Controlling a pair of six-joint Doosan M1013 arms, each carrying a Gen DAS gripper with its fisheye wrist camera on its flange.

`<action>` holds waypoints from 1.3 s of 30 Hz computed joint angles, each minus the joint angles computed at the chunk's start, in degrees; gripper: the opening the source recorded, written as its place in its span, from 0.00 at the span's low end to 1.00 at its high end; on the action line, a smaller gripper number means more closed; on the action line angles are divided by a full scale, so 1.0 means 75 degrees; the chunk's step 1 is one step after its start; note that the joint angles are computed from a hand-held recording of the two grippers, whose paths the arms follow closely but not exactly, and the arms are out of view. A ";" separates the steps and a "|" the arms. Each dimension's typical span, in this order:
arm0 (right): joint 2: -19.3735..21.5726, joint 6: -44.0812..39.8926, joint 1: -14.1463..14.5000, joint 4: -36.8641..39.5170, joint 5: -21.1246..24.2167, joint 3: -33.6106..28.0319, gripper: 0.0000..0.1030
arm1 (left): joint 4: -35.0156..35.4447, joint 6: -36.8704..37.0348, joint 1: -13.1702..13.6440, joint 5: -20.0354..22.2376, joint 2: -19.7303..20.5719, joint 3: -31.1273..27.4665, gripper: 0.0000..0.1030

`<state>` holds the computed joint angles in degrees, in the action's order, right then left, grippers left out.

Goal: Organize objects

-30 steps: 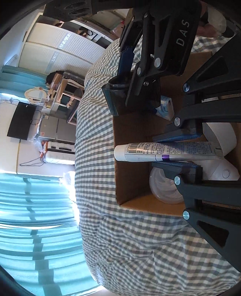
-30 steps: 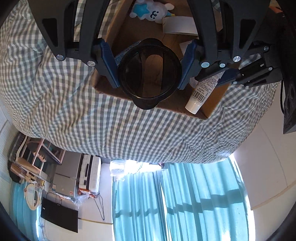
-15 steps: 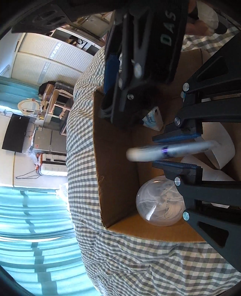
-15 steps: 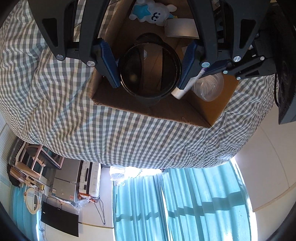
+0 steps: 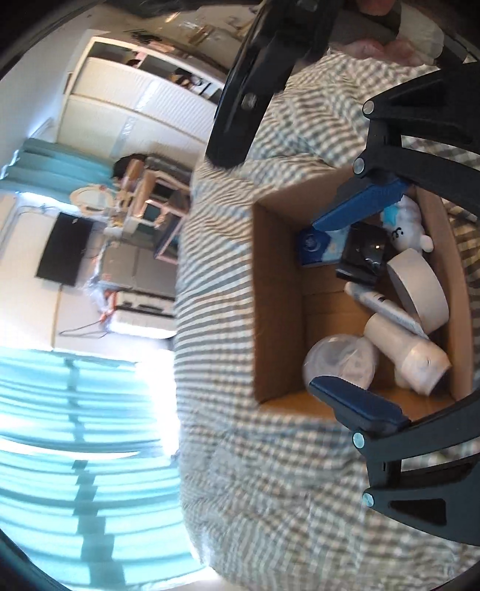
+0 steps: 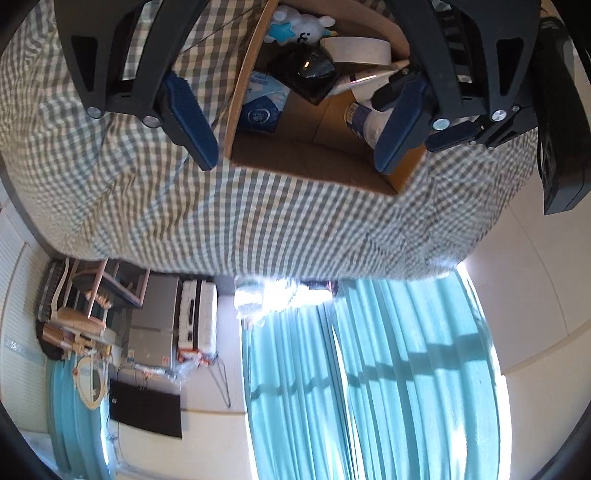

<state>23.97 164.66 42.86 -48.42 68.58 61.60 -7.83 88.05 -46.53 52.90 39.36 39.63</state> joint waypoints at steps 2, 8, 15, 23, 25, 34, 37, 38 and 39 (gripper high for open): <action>-0.0011 0.0017 0.0147 -0.0322 0.0261 -0.0128 0.92 | 0.0189 -0.0133 -0.0004 -0.0149 -0.0157 0.0064 0.87; -0.0089 0.0172 0.0550 -0.0937 0.1008 -0.0458 0.96 | 0.1070 -0.0601 -0.0078 -0.0796 -0.0734 0.0445 0.96; -0.0187 0.0366 0.1031 -0.1425 0.1674 -0.0704 0.97 | 0.1927 -0.0995 -0.0191 -0.1457 -0.1386 0.1081 0.98; -0.0327 0.0909 0.1734 -0.2450 0.2574 -0.0304 0.98 | 0.3173 -0.1660 -0.0409 -0.2116 -0.2118 0.2090 0.99; -0.0212 0.0820 0.1889 -0.2677 0.3067 -0.0335 0.98 | 0.3764 -0.2079 -0.0484 -0.2355 -0.2317 0.2386 0.99; -0.0257 0.1637 0.2334 -0.2926 0.3154 0.0328 0.98 | 0.6311 -0.4679 -0.0763 -0.3427 -0.3323 0.4258 1.00; -0.0233 0.1811 0.2445 -0.2936 0.3350 0.0529 0.98 | 0.7081 -0.5502 -0.0829 -0.3345 -0.3420 0.4642 1.00; -0.0234 0.1870 0.2467 -0.2953 0.3383 0.0582 0.98 | 0.7347 -0.5774 -0.0838 -0.3369 -0.3448 0.4762 1.00; -0.0235 0.1976 0.2512 -0.3020 0.3431 0.0667 0.98 | 0.7518 -0.5986 -0.0833 -0.3380 -0.3470 0.4873 1.00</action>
